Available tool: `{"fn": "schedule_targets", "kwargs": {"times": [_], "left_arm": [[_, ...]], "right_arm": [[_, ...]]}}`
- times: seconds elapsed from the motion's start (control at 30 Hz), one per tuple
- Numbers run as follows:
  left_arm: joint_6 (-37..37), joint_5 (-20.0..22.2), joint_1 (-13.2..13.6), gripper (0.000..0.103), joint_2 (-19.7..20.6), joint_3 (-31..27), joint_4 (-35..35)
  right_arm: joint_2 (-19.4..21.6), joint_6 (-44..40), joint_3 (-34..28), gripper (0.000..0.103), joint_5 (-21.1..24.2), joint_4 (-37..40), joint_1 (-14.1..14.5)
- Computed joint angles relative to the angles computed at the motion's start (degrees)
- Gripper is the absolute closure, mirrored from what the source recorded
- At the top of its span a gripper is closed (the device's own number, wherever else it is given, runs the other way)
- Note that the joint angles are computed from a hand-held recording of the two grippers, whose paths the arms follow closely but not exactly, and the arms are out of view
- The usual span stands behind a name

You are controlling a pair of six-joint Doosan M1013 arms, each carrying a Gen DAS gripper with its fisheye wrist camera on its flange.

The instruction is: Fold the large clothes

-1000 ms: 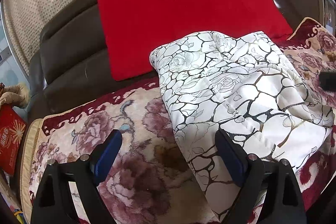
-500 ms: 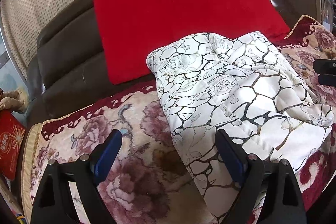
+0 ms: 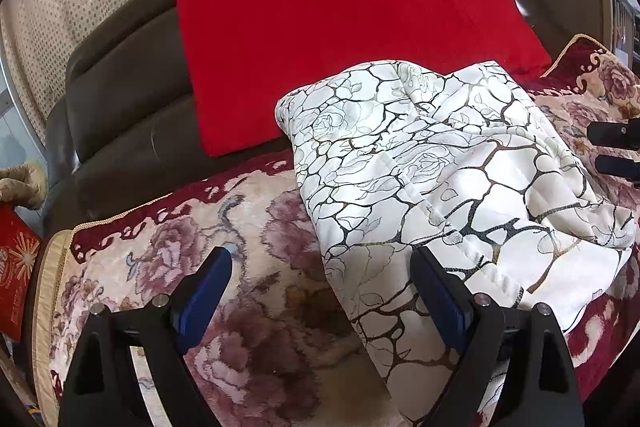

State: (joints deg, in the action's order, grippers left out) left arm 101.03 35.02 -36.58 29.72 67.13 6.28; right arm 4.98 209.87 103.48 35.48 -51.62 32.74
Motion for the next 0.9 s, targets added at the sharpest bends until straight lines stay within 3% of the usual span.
{"fn": "schedule_targets", "kwargs": {"times": [0.5,0.67,0.8,0.87,0.9], "left_arm": [[1.81,2.1,0.65,0.012,0.87,-1.69,-4.43],[1.16,4.96,1.59,0.012,1.95,-4.05,-8.1],[-2.79,5.42,1.87,0.012,2.5,-4.9,-6.23],[-4.13,5.57,1.29,0.012,2.65,-4.81,-2.51],[-4.71,5.74,0.83,0.012,2.8,-4.69,0.05]], "right_arm": [[0.1,1.49,0.51,0.03,-2.11,-1.45,-0.58],[-0.02,5.76,0.68,0.03,-0.72,-7.66,0.45],[-0.04,10.86,0.77,0.03,0.69,-19.01,2.43],[0.47,7.66,-0.06,0.03,0.06,-18.11,2.49],[1.05,3.26,-0.9,0.03,-0.14,-14.06,2.22]]}}
